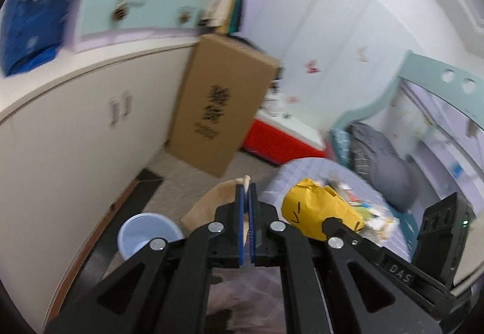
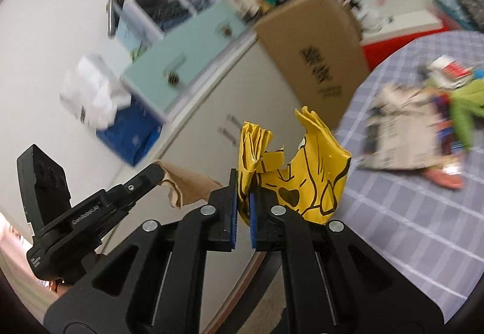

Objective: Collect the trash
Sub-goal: 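Carry both items to the wastebasket and open both grippers over it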

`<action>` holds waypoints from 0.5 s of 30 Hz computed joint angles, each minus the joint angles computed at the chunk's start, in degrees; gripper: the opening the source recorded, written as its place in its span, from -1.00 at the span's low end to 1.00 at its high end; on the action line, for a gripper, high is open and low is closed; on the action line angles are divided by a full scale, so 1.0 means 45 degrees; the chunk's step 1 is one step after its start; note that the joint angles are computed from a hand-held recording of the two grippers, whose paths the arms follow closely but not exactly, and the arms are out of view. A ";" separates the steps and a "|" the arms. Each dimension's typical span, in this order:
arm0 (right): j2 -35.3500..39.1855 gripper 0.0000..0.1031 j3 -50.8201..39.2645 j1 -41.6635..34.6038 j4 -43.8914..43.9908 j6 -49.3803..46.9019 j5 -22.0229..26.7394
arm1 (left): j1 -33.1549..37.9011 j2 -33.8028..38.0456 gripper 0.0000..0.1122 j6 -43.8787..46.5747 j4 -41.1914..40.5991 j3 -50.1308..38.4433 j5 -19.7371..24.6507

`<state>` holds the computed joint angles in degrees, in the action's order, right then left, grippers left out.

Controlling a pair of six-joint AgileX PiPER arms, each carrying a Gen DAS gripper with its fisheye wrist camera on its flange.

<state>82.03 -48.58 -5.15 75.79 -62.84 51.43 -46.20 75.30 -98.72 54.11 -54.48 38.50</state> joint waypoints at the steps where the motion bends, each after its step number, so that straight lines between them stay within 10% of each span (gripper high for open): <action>1: 0.0389 -0.87 -0.0219 0.0753 -0.0072 0.0186 -0.0491 | 0.0589 -0.0051 -0.96 0.0134 -0.0219 0.0396 -0.0266; 15: 0.8395 -0.82 -0.7160 0.6640 -0.4811 0.5636 -0.3638 | 0.8175 0.3845 -0.96 0.4531 -0.3773 0.2549 -0.5588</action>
